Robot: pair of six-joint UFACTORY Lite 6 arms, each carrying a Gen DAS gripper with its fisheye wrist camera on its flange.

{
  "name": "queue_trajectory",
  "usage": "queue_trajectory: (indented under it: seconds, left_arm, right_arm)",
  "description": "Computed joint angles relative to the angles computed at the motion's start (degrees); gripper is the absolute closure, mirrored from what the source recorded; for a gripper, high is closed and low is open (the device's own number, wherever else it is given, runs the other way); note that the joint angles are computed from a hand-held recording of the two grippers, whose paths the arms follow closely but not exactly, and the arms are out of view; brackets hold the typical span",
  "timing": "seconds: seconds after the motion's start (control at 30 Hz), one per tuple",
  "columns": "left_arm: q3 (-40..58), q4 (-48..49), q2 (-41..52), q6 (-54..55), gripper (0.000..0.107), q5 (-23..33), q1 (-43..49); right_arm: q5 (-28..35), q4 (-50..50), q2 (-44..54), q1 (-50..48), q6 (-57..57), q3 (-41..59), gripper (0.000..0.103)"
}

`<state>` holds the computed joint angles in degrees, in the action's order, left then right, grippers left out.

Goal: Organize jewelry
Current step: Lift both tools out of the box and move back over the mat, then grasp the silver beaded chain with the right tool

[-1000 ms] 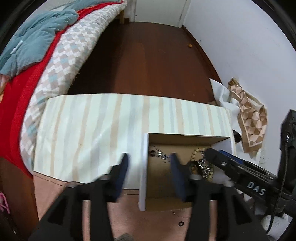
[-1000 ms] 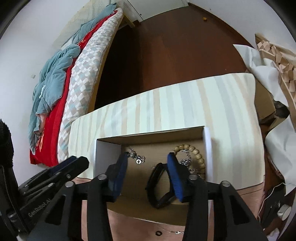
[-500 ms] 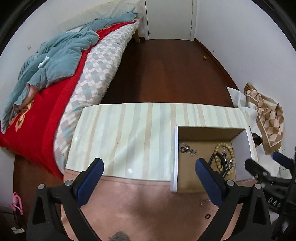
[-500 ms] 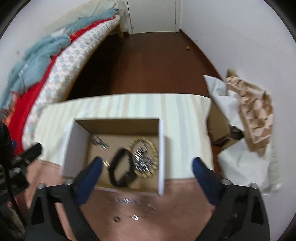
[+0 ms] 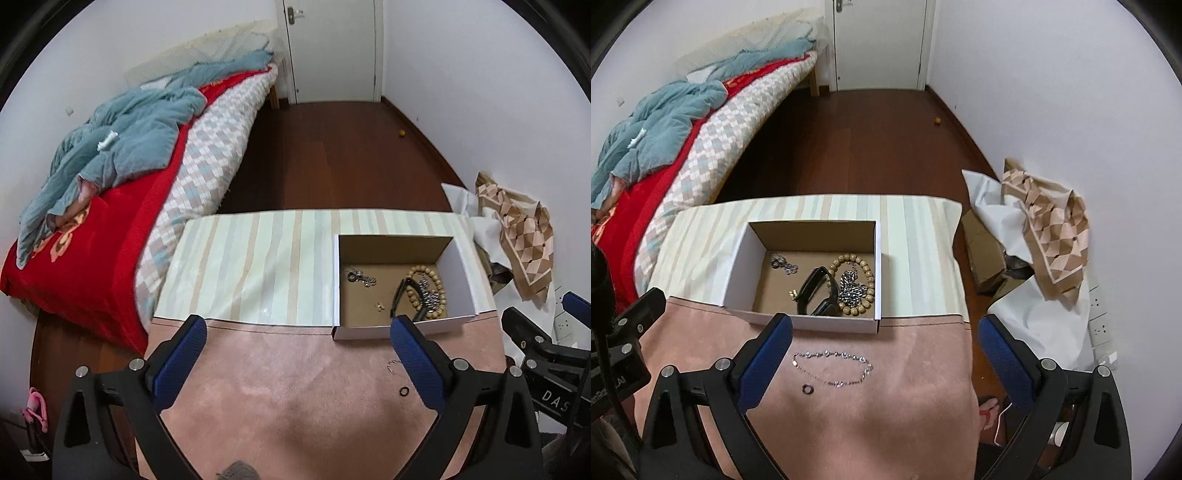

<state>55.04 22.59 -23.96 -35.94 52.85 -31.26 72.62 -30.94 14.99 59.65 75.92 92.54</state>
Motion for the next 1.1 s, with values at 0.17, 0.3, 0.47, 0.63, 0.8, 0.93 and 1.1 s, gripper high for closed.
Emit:
queue_trajectory:
  seconds: [0.17,0.3,0.47,0.63,0.8,0.93,1.1]
  left_arm:
    - [0.6,1.3,-6.4,-2.3,0.005,5.4,-4.0]
    - [1.9,4.2,-10.1,-5.9,0.005,9.9,-8.9]
    - [2.6,6.5,-12.0,-8.9,0.005,12.6,-12.0]
    - [-1.1,10.0,-13.0,-15.6,0.005,14.2,-14.9]
    - [-13.2,18.0,-12.6,-27.9,0.005,13.4,-17.8]
    - [-22.2,17.4,-9.1,-31.6,0.005,6.8,-14.3]
    - [-27.2,18.2,0.4,-35.3,0.005,-1.4,-11.5]
  right_arm:
    - [6.6,-2.9,-1.5,6.1,3.5,3.9,0.001]
    - [10.4,-4.3,-1.8,9.8,5.3,7.1,0.002]
    - [12.7,-5.2,-1.5,12.9,6.8,10.1,0.001]
    - [5.9,-4.1,-6.6,12.6,10.3,1.1,0.001]
    - [-8.8,0.9,-15.1,8.0,16.2,-20.3,0.005]
    - [-21.4,2.6,-15.0,3.1,16.5,-32.4,0.025]
    - [-34.8,0.1,-5.9,-2.4,14.8,-36.6,0.025]
